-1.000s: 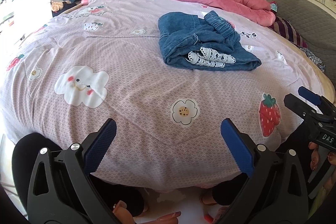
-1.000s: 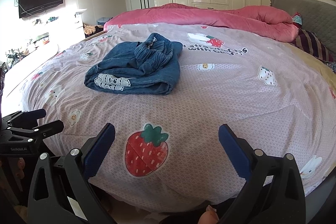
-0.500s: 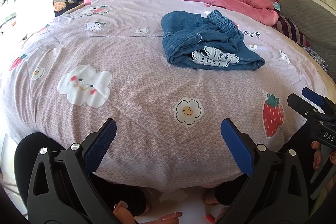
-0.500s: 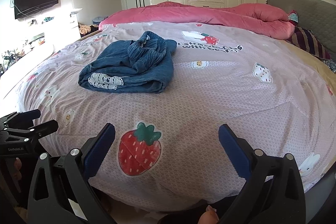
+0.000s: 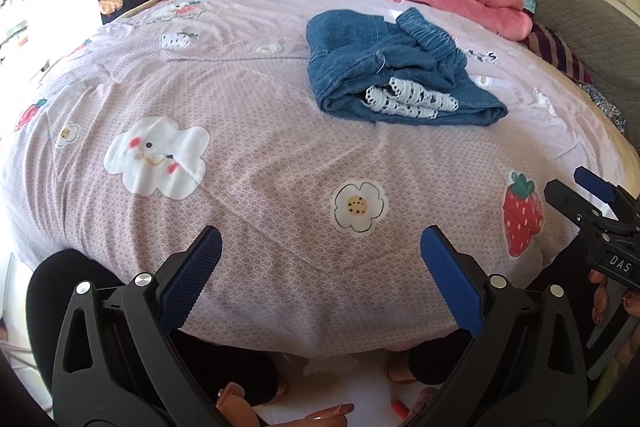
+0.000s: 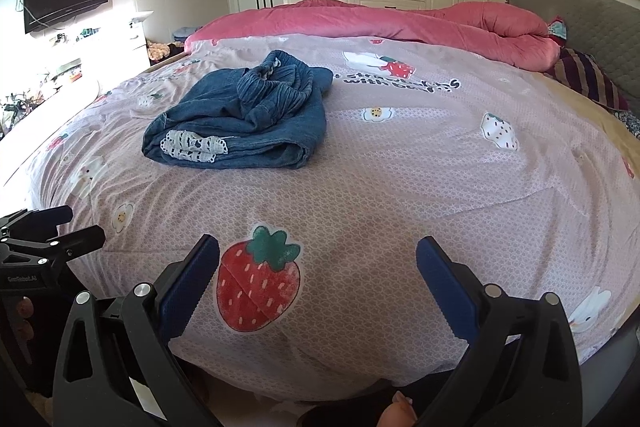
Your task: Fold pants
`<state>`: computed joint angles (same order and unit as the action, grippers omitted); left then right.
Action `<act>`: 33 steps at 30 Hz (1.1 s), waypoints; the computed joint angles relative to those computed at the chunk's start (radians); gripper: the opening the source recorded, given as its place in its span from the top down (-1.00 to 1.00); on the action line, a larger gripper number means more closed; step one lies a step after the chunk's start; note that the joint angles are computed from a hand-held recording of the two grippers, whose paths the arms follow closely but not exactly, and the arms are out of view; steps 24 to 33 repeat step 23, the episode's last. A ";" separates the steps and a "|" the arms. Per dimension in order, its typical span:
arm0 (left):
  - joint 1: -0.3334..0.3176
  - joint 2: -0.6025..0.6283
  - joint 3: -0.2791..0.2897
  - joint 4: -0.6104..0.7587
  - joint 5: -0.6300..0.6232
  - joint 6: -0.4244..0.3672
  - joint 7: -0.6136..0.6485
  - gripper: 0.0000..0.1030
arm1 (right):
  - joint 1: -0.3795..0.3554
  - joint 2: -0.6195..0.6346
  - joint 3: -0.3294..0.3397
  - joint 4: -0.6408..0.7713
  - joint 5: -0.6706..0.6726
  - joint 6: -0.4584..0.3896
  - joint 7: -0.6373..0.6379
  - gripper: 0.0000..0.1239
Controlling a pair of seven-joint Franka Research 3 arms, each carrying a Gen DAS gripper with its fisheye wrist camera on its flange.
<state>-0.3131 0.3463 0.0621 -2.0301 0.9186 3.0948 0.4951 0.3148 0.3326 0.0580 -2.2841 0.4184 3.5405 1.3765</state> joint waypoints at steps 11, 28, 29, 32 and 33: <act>0.211 0.038 -0.224 0.056 -0.036 -0.061 0.069 -0.82 | -0.037 0.028 -0.007 0.031 0.005 0.001 0.036 -0.59; 0.091 0.388 0.109 0.670 -0.620 -0.297 0.531 -0.82 | 0.305 0.391 -0.806 0.556 0.112 -0.533 0.278 -0.59; 0.091 0.388 0.109 0.670 -0.620 -0.297 0.531 -0.82 | 0.305 0.391 -0.806 0.556 0.112 -0.533 0.278 -0.59; 0.091 0.388 0.109 0.670 -0.620 -0.297 0.531 -0.82 | 0.305 0.391 -0.806 0.556 0.112 -0.533 0.278 -0.59; 0.091 0.388 0.109 0.670 -0.620 -0.297 0.531 -0.82 | 0.305 0.391 -0.806 0.556 0.112 -0.533 0.278 -0.59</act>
